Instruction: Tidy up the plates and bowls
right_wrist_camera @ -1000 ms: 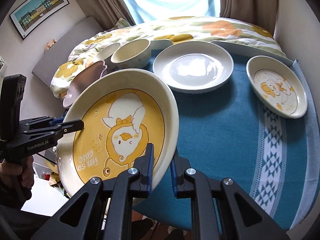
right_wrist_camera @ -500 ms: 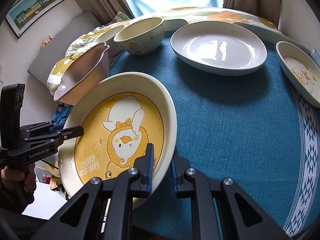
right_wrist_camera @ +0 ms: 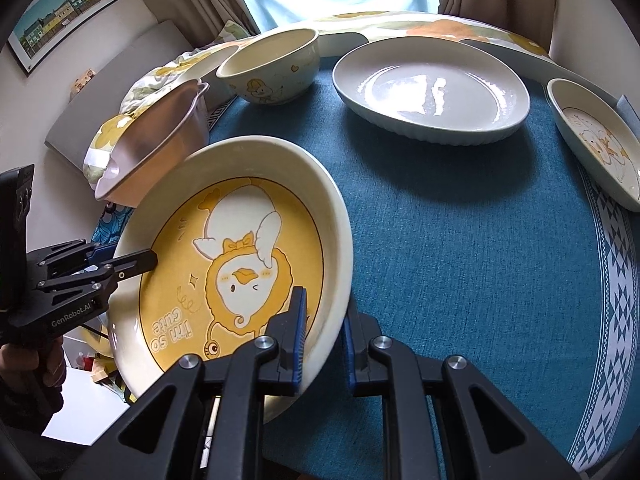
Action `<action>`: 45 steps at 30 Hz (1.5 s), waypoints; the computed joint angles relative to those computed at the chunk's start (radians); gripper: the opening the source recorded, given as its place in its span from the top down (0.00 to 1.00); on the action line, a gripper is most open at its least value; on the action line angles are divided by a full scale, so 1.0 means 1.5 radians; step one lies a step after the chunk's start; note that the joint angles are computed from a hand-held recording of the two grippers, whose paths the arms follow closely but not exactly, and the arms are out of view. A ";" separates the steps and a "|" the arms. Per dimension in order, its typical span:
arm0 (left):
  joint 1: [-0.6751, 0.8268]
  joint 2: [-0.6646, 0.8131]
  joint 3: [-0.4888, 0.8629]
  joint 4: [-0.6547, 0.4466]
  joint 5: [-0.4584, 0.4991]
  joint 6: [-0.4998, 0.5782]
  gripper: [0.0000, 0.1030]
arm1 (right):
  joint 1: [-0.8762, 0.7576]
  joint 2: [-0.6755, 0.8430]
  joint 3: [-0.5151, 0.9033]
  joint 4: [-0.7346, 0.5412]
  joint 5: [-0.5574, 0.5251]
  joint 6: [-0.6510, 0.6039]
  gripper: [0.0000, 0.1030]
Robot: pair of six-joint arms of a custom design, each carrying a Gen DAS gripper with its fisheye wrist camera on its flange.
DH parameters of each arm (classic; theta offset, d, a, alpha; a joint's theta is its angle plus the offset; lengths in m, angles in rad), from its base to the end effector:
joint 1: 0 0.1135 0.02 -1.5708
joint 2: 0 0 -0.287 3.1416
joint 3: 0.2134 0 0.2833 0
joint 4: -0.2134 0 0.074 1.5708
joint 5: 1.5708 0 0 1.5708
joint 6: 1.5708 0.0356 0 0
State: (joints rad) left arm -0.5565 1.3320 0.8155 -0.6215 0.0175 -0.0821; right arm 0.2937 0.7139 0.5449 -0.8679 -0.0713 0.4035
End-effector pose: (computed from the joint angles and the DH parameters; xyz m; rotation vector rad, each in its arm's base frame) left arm 0.2276 -0.1423 0.2083 0.6462 2.6507 -0.2110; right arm 0.1350 0.0435 0.2197 0.1193 2.6411 0.3356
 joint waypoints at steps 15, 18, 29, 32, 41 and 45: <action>-0.066 -0.022 -0.003 -0.020 -0.080 -0.032 0.14 | 0.029 -0.021 -0.001 -0.008 0.035 0.023 0.39; -0.069 -0.062 0.013 -0.061 -0.075 -0.044 0.14 | 0.027 -0.042 0.030 -0.056 0.040 0.028 0.39; -0.160 -0.129 0.233 -0.142 -0.104 -0.126 0.00 | -0.233 -0.083 0.328 -0.223 -0.053 -0.202 0.00; -0.176 -0.068 0.299 -0.133 -0.108 -0.130 0.00 | -0.449 -0.038 0.390 -0.223 -0.201 -0.368 0.00; -0.223 0.103 0.419 -0.136 -0.148 -0.285 0.00 | -0.690 0.248 0.514 -0.257 -0.360 -0.644 0.00; -0.223 0.192 0.476 -0.143 -0.145 -0.367 0.00 | -0.666 0.381 0.549 -0.253 -0.343 -0.712 0.00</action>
State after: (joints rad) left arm -0.8914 1.6201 1.5301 -0.8357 -0.2000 -0.6328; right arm -0.7055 1.2855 1.3682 -1.2473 -0.5858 -0.6652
